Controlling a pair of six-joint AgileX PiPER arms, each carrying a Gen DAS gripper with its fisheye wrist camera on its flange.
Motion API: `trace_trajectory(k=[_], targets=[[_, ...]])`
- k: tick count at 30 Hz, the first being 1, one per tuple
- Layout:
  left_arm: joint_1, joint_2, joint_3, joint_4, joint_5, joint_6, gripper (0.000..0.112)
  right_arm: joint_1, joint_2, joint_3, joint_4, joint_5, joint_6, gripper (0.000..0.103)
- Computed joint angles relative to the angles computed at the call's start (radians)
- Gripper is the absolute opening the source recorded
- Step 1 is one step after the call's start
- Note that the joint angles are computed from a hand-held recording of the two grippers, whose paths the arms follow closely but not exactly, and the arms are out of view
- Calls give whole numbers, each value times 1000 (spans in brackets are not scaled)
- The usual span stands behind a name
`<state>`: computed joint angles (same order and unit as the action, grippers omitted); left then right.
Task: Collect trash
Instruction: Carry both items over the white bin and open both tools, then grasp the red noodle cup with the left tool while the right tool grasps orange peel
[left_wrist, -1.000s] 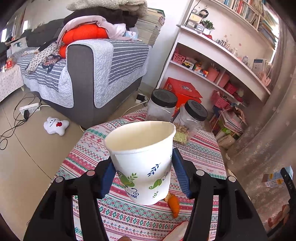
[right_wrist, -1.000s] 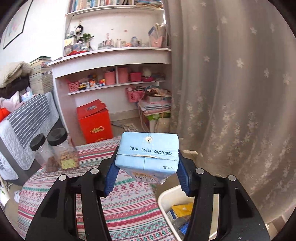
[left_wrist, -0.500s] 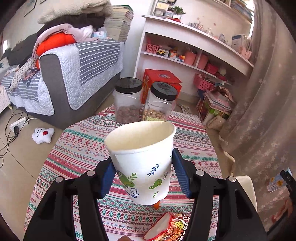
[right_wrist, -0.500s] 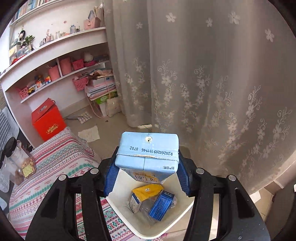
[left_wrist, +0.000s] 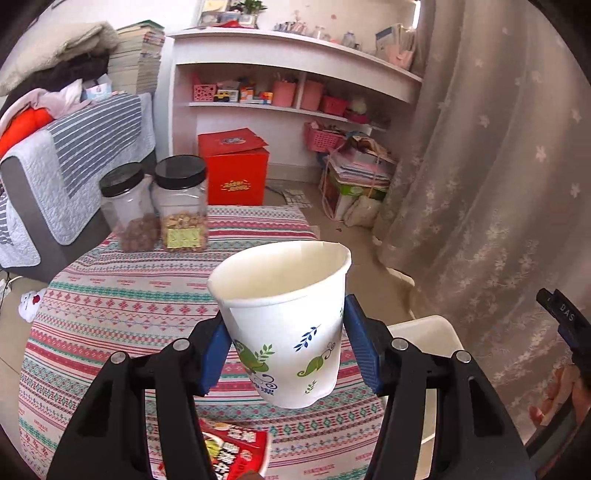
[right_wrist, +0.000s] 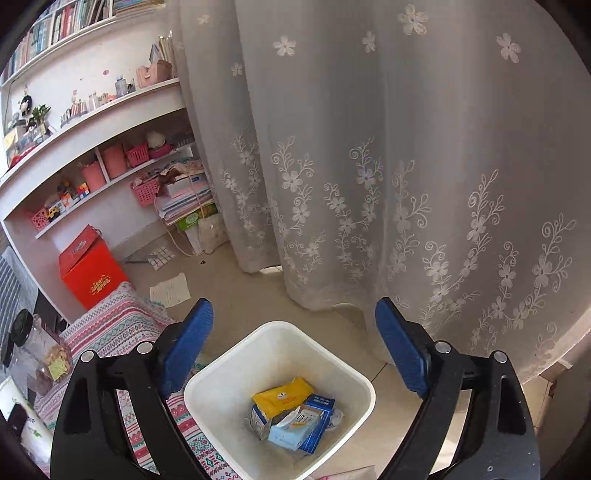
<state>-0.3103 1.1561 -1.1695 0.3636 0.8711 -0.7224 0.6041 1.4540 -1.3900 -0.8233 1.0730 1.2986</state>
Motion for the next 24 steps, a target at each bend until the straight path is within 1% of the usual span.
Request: trace_trajectory(k=[2, 7, 13, 16, 18, 20, 22, 24], targets=[[-66, 60, -46, 6, 0, -29, 58, -30, -22, 18, -12, 0, 13, 91], [-219, 209, -152, 13, -3, -99, 58, -146, -65, 49, 57, -44, -15, 92], [-329, 391, -296, -6, -7, -144, 58, -233, -115, 81, 104, -101, -21, 93], [-342, 470, -368, -56, -5, -149, 63, -262, -128, 94, 122, -122, -25, 93], [-340, 524, -425, -121, 32, -128, 71, -281, -130, 99, 150, -135, -39, 94], [-337, 529, -417, -166, 40, -124, 79, -306, -128, 98, 197, -156, -80, 94], [-342, 496, -368, -171, 45, -125, 82, -317, -122, 90, 229, -168, -114, 95], [-341, 449, -320, -157, 79, -133, 82, -321, -119, 85, 255, -180, -140, 95]])
